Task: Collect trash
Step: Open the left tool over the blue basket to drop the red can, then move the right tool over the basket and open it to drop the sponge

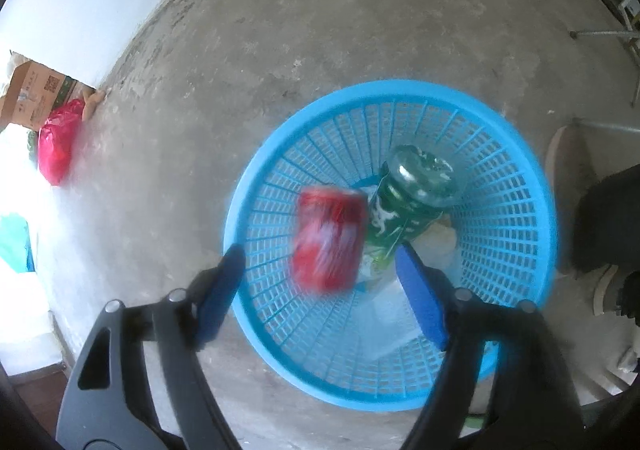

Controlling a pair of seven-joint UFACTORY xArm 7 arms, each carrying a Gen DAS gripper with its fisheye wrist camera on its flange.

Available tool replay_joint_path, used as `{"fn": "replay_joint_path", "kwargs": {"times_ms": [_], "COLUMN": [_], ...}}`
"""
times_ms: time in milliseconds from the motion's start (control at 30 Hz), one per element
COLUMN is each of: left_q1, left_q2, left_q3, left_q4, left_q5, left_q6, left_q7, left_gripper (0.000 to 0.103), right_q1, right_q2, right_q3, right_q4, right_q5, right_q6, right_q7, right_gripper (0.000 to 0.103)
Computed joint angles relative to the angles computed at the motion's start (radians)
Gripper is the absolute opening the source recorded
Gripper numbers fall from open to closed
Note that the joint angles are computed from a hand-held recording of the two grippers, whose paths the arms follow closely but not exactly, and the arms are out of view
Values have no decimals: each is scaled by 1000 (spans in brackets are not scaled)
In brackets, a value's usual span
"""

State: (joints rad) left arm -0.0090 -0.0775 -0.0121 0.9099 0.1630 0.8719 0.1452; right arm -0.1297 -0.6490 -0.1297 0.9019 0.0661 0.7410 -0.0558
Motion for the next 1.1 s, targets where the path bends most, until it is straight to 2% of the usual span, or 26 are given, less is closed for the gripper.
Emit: {"fn": "replay_joint_path", "kwargs": {"times_ms": [200,300,467,600,767,900,1033,1100], "left_q1": [11,20,42,61,109,158,202,221], "left_q2": [-46,-99,-196,-287,-382,-435,-473,-478], "left_q3": [8,22,56,102,154,204,248,269], "left_q4": [-26,-54,-102,-145,-193,-227,-269,-290], "left_q5": [-21,-68,-153,-244,-291,-321,-345,-359], "left_q6": [-31,-58,-105,-131,-162,-178,-179,-179], "left_q7": [-29,-21,11,59,101,123,152,167], "left_gripper": [73,73,73,73,73,73,73,73], "right_q1": [36,70,201,330,440,511,627,666], "right_q2": [-1,-5,12,99,346,592,825,900], "right_q3": [15,41,108,184,316,407,422,409], "right_q4": [8,27,111,217,462,664,782,798], "right_q5": [19,30,91,148,128,-8,-101,-84], "right_q6": [-3,-8,-7,-15,26,110,216,255], "right_q7": [-12,-15,-19,-13,32,131,212,226], "right_gripper": [72,72,72,72,72,72,72,72]}}
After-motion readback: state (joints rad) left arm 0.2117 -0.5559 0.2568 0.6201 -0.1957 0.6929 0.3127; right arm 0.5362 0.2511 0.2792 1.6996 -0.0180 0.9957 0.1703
